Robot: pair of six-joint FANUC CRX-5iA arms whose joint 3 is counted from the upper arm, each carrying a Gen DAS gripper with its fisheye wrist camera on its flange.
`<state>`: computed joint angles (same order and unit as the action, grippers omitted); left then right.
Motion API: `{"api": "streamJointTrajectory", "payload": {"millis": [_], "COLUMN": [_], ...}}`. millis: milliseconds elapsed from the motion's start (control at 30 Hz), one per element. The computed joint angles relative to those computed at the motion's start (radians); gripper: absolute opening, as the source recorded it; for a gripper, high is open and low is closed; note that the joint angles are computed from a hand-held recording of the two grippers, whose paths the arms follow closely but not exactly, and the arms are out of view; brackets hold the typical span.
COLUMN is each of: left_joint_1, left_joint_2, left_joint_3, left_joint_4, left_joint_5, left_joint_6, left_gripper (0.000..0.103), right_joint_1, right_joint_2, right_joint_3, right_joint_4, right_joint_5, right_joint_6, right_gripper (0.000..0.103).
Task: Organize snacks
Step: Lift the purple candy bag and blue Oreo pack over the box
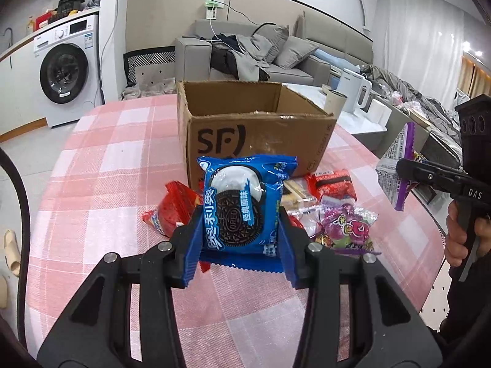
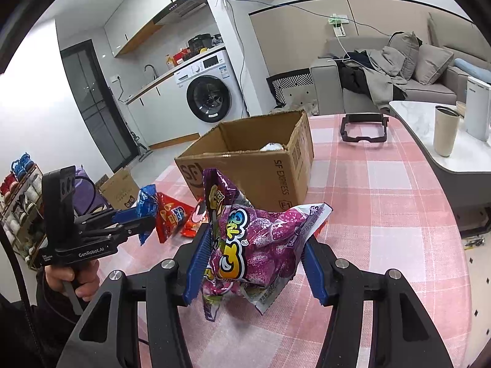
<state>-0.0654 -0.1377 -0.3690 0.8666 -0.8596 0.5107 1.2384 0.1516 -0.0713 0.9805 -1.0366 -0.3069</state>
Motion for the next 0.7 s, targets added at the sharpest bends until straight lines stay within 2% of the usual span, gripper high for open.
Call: {"api": "streamJointTrajectory", "payload": {"millis": [700], "left_joint_1": [-0.013], "left_joint_2": [0.042], "left_joint_3": [0.115], "left_joint_4": [0.016], "left_joint_5": [0.03], "left_joint_6": [0.048], "left_gripper": [0.041], "right_joint_1": [-0.065], "right_joint_2": [0.062], "right_joint_3": [0.133], "right_joint_4": [0.005], "right_joint_5": [-0.007], "right_joint_6": [0.075], "right_gripper": [0.057]}}
